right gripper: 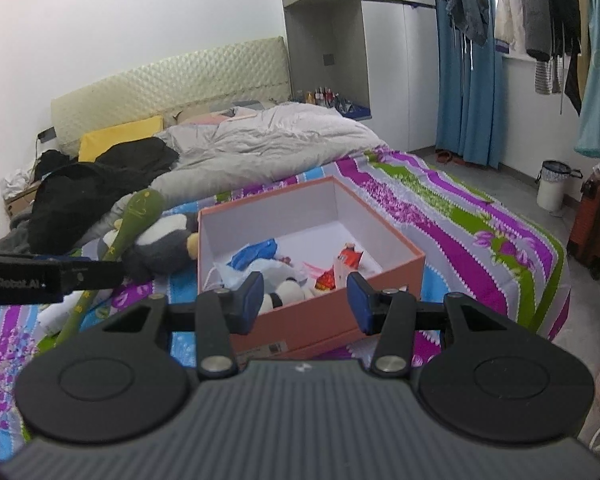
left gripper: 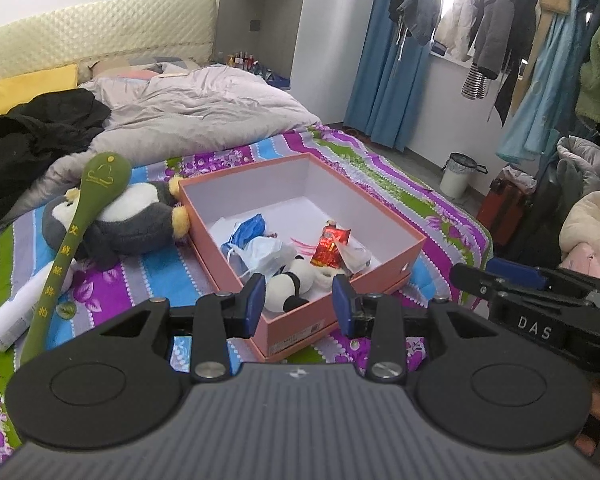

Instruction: Organize soft objects

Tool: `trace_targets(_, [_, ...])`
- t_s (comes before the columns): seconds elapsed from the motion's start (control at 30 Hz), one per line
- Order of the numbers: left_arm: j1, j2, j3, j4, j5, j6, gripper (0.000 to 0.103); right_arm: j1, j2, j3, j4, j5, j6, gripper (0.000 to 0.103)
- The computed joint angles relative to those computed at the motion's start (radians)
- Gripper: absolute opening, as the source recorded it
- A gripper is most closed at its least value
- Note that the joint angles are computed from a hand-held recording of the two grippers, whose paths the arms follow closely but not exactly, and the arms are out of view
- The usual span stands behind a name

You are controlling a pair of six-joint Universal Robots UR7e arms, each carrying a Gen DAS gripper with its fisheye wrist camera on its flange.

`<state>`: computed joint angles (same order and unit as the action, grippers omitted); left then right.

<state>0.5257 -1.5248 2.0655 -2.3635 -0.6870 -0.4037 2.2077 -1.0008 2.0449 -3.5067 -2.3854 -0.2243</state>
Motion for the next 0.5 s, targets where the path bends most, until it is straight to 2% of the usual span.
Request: trace_targets(0.5, [0.006, 0.005, 0.013, -0.016, -0.002, -0.010, 0.042, -0.004, -0.001, 0.012, 0.018, -0.001, 0.026, 0.049])
